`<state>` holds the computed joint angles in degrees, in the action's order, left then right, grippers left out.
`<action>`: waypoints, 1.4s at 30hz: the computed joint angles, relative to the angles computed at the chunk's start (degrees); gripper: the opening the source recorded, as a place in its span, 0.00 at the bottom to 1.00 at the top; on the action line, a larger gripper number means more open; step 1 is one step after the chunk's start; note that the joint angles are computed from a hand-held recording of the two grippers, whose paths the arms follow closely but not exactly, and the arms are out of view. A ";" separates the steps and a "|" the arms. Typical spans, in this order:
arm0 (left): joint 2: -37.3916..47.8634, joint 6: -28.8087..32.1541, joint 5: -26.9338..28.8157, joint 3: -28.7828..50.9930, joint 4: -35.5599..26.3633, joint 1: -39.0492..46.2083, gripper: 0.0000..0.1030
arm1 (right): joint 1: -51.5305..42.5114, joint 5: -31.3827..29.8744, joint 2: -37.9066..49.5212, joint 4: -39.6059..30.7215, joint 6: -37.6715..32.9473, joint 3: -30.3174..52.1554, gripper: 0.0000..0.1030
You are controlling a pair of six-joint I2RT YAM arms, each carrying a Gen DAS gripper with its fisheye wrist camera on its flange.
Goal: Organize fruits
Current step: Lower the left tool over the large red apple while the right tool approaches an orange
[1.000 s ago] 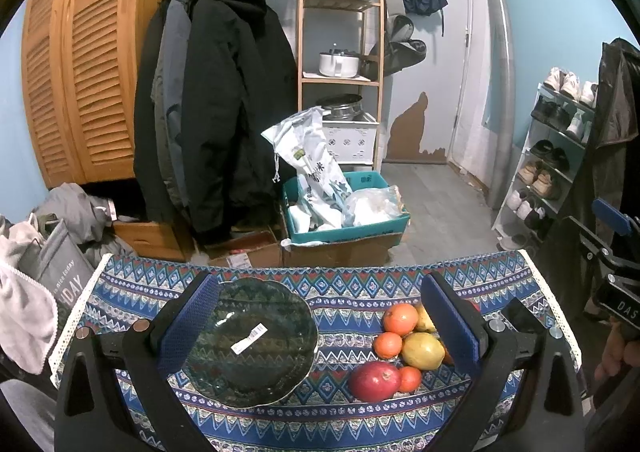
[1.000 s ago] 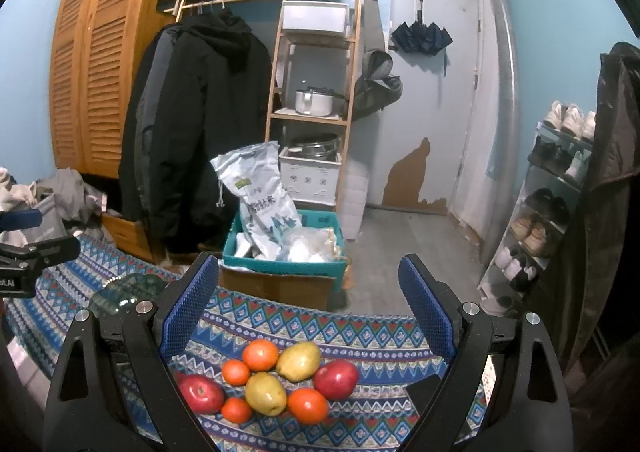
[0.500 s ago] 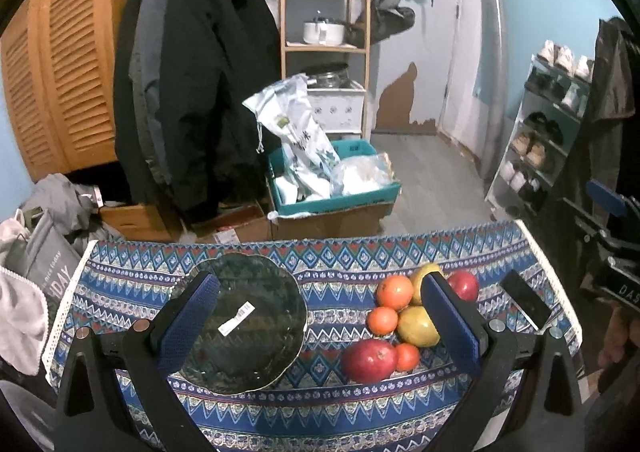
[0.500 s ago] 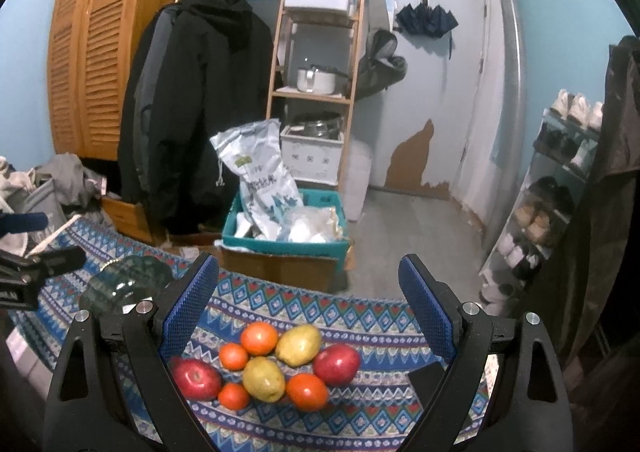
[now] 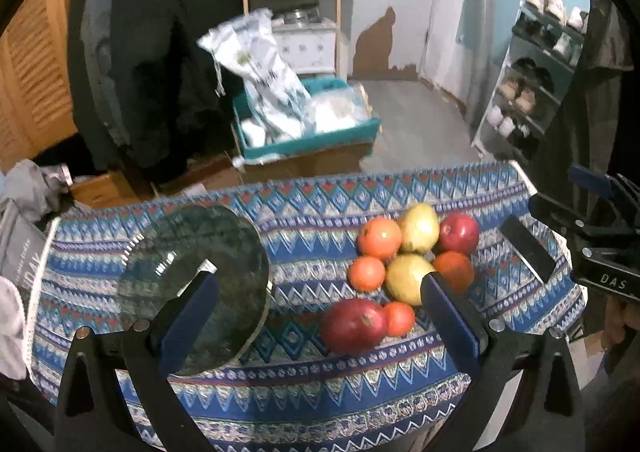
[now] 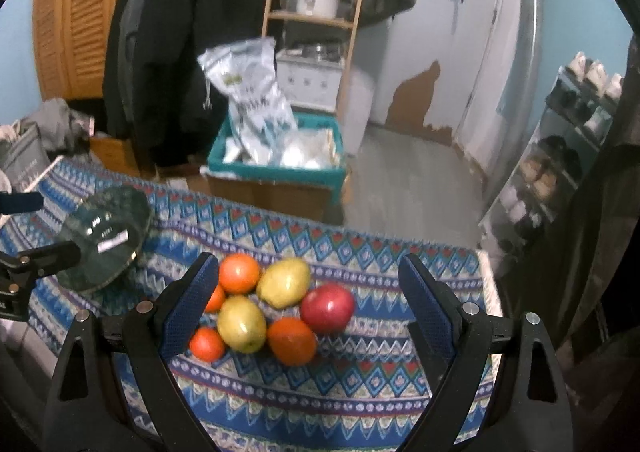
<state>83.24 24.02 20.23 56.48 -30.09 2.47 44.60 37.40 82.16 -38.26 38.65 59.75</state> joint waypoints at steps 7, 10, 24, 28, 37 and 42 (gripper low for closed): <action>5.15 1.18 -4.46 -1.98 2.27 -3.52 0.99 | -4.41 -6.58 1.59 2.64 0.42 -4.29 0.87; 7.41 1.73 -5.84 -3.11 3.61 -5.02 0.99 | -5.58 -8.77 2.78 3.60 0.87 -5.91 0.87; 19.41 -1.58 -10.56 -2.15 6.87 -8.49 0.94 | -7.52 -14.49 9.28 6.01 0.87 -8.68 0.87; 21.32 -0.84 -11.41 -2.39 7.79 -8.96 0.94 | -7.86 -15.16 10.64 6.74 0.14 -8.29 0.87; 27.62 -0.72 -9.72 0.66 7.48 -9.47 0.91 | -9.20 -17.88 16.02 8.13 -2.73 -7.19 0.87; 29.36 -0.94 -6.50 2.43 5.61 -8.43 0.86 | -10.13 -19.07 19.69 9.91 -6.21 -6.35 0.87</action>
